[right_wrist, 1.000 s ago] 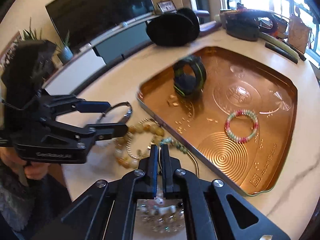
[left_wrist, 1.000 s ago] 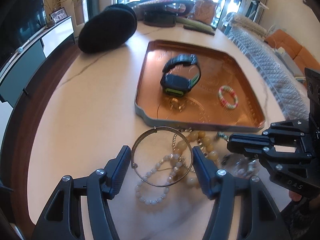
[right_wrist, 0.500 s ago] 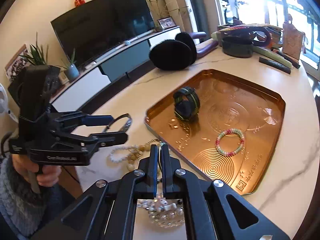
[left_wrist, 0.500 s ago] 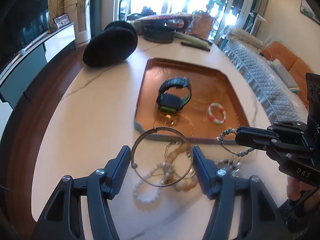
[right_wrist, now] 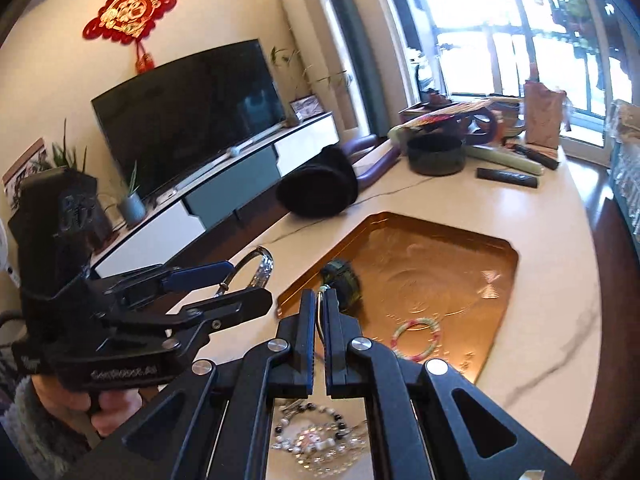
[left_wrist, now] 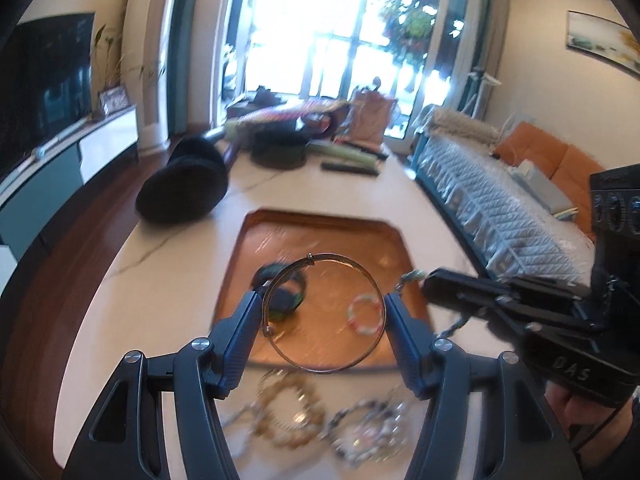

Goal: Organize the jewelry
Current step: 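Carry the bangle and beaded bracelet over the tray and lower them with both grippers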

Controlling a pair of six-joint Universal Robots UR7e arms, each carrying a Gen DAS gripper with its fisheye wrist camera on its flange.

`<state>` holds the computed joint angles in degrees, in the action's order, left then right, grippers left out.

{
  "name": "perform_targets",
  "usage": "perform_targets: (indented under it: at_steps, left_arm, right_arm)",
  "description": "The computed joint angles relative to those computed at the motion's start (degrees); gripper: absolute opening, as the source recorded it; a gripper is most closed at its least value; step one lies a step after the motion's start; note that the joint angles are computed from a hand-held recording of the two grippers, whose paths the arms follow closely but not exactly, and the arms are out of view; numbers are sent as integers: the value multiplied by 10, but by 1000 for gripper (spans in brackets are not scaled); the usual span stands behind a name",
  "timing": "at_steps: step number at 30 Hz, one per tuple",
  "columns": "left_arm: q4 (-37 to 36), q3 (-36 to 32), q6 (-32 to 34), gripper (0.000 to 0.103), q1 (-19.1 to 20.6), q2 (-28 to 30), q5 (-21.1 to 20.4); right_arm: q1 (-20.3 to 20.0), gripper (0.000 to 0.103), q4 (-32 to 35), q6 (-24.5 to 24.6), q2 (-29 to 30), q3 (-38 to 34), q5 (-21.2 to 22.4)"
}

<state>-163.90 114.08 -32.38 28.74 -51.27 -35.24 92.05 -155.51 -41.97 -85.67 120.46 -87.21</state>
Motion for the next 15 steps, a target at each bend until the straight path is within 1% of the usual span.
perform_targets:
  at_steps: [4,7,9,12,14,15]
  left_arm:
    - [-7,-29,28,62,5,31,0]
    - [-2,-50,38,62,19,53,-10]
    - [-12,-63,49,62,28,69,-16]
    - [-47,-81,74,62,43,96,-25]
    - [-42,-103,84,62,62,112,-45]
    - [-34,-115,83,62,69,121,-43]
  right_arm:
    - [-10,3,3,5,8,-13,-12]
    - [-18,3,8,8,17,-24,-18]
    - [-25,3,11,12,25,-33,-22]
    - [-32,3,5,18,45,-46,-35]
    - [-37,3,-1,30,64,-58,-46]
    - [-39,3,-5,35,74,-65,-52]
